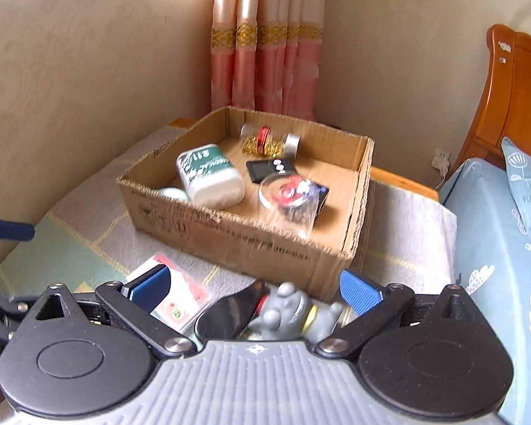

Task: Organize rigid objects
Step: 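Move the left tool to the pink card pack while the right tool approaches the red S.L train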

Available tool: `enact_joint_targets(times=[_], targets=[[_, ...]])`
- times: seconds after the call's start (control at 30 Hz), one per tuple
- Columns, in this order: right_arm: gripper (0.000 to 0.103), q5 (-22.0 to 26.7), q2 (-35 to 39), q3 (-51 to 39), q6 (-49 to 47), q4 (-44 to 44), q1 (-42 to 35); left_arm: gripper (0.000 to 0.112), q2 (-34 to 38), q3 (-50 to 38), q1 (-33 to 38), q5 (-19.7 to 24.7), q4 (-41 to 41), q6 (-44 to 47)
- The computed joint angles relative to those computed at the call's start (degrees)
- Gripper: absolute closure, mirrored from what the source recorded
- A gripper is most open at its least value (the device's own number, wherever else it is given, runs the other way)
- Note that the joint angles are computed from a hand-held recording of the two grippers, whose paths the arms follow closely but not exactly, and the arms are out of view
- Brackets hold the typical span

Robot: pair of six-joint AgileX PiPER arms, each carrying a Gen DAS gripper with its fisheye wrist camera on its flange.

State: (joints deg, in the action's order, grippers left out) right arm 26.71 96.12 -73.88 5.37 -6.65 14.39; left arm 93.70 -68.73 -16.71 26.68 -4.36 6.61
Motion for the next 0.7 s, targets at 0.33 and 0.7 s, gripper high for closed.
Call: enact_joint_targets(times=[0.33,0.7], targets=[[0.0,-6.4,-0.1,10.0,12.9,-7.7,5.9,0.012,-0.2,1.1,0.5,-0.2,0.9,-0.7],[0.0,-12.5,-6.9,21.5,21.8,-9.8,0.9,0.012,1.9,0.0,-0.8,0.5,1.6,-0.5]])
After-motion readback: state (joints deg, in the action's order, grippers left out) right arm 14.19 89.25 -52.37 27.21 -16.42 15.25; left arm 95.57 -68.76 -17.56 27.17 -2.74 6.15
